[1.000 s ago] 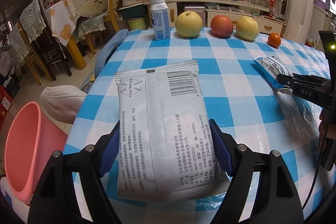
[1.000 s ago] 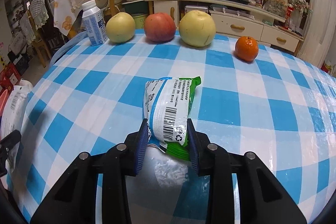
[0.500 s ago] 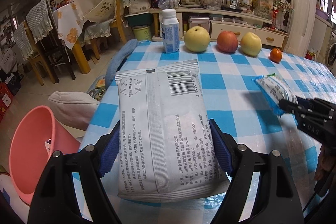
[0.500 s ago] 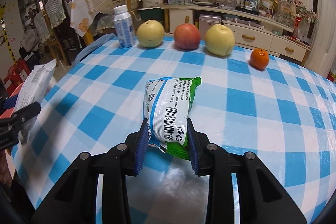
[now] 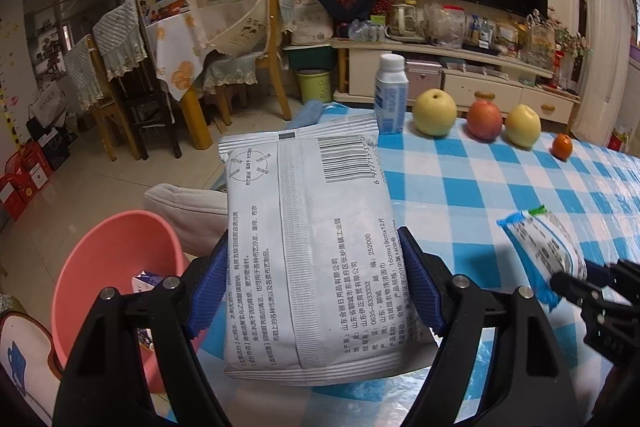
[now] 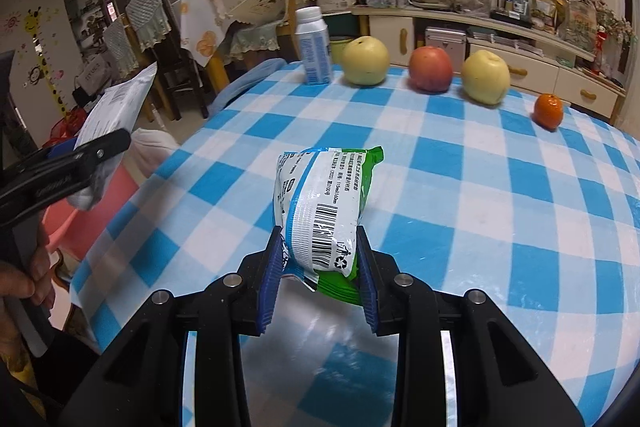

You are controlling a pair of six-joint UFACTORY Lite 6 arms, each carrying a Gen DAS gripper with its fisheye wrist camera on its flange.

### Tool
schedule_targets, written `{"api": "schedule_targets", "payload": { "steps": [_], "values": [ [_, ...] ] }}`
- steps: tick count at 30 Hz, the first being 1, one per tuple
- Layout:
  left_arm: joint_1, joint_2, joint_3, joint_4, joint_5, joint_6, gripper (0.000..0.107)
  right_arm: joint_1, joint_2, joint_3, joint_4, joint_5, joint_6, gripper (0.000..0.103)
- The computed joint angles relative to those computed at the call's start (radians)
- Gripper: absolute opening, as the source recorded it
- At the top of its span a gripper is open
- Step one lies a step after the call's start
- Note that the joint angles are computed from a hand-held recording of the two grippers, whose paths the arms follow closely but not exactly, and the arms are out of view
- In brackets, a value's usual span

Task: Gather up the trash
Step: 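Carry the white packet and green wrapper to the pink bucket and release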

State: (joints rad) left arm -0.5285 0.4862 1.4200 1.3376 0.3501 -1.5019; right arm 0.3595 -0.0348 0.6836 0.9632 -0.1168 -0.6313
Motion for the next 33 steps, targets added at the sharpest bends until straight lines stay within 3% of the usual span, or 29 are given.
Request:
{"api": "schedule_targets", "payload": {
  "steps": [8,26,33],
  "values": [
    [0.073,-0.055,-0.043,0.056,-0.005,-0.068,0.079,0.14,-0.004,0.054,0.428,-0.037,-0.359,0.036],
    [0.306,-0.132,-0.103,0.004,-0.057,-0.067,0.079,0.38,0.228,0.409,0.809,-0.105,-0.685,0.036],
    [0.413,-0.139,-0.113,-0.045,-0.074,-0.032,0.079,0.44,0.413,0.651,1.088,-0.116,-0.989,0.036]
  ]
}}
